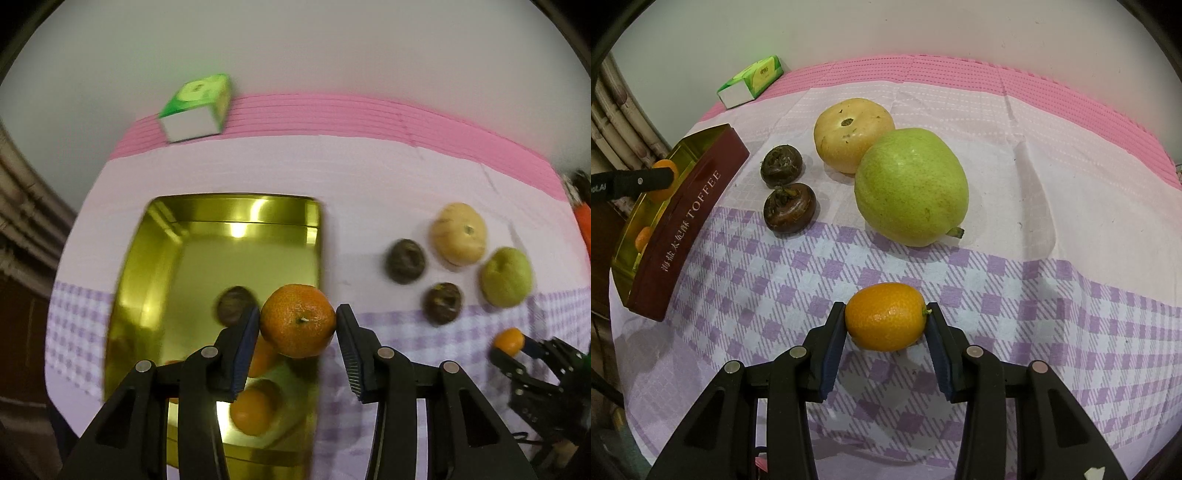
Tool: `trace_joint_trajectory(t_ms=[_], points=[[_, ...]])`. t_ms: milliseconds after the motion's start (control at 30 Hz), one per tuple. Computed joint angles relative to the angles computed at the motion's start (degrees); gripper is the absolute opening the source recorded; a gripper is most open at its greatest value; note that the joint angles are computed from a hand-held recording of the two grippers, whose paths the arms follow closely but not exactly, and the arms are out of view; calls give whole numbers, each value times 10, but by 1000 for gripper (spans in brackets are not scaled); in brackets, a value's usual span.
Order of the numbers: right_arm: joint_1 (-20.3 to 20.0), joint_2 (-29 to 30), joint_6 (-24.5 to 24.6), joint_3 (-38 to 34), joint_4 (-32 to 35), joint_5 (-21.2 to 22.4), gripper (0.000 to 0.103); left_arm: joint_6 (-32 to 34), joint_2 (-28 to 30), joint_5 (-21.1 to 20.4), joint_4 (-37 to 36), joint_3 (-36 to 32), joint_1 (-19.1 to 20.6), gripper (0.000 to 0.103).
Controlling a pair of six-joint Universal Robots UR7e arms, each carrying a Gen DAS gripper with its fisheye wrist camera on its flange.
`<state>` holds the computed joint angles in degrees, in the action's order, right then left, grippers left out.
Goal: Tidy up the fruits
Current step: 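Carry the orange into the tray and open the left gripper while the right holds its orange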
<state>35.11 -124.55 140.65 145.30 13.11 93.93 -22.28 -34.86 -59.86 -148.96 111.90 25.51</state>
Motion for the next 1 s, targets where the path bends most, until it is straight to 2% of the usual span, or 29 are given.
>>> trace_joint_trajectory(t_ms=[133, 333, 367, 1000], points=[[8, 4, 2, 0, -6, 9, 40, -4, -10, 29, 4, 9, 19, 44], [12, 7, 4, 0, -9, 13, 40, -14, -17, 51, 10, 15, 52, 44], [23, 11, 14, -1, -15, 27, 40, -16, -17, 53, 12, 14, 55, 44], [34, 17, 16, 0, -24, 40, 40, -28, -1, 53, 13, 8, 101, 44]])
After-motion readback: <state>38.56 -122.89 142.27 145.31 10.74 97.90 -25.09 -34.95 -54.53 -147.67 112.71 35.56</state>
